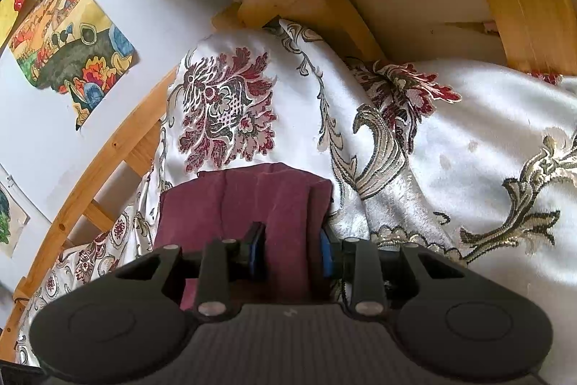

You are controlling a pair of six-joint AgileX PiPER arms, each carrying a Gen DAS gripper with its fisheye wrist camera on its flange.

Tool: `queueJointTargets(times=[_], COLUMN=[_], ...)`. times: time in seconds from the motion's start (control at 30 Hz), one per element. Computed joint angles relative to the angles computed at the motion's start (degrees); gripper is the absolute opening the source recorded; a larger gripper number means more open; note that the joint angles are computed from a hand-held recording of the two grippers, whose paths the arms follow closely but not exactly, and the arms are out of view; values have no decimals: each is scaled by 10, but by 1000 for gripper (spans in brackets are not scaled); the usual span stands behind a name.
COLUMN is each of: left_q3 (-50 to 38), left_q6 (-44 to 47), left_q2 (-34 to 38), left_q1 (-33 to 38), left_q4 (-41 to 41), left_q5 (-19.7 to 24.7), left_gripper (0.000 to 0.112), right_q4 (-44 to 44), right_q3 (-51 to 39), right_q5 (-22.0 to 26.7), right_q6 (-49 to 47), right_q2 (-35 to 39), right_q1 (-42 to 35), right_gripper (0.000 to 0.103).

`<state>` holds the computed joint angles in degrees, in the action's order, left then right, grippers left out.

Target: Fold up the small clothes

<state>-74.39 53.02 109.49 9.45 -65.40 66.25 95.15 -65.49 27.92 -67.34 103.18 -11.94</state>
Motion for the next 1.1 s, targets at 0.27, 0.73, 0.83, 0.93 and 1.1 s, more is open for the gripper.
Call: queueJointTargets(times=[0.27, 0.73, 0.83, 0.93, 1.1], left_q3=[-2, -10, -6, -4, 4], left_q6=[5, -6, -4, -2, 5], left_q2=[6, 19, 16, 14, 8], left_q1=[4, 6, 4, 2, 1], left_q4=[-11, -11, -12, -12, -23], left_q5=[21, 35, 31, 28, 18], left_gripper=[85, 82, 82, 82, 90], right_q4=[1, -13, -2, 7, 32], right_q3=[-2, -5, 1, 4, 12], right_q5=[10, 0, -11, -12, -14], right_q6=[-2, -13, -33, -51, -90], right_q2=[3, 3, 0, -1, -3], right_q1=[-3, 3, 10, 11, 14], right_gripper=[40, 45, 46, 47, 48])
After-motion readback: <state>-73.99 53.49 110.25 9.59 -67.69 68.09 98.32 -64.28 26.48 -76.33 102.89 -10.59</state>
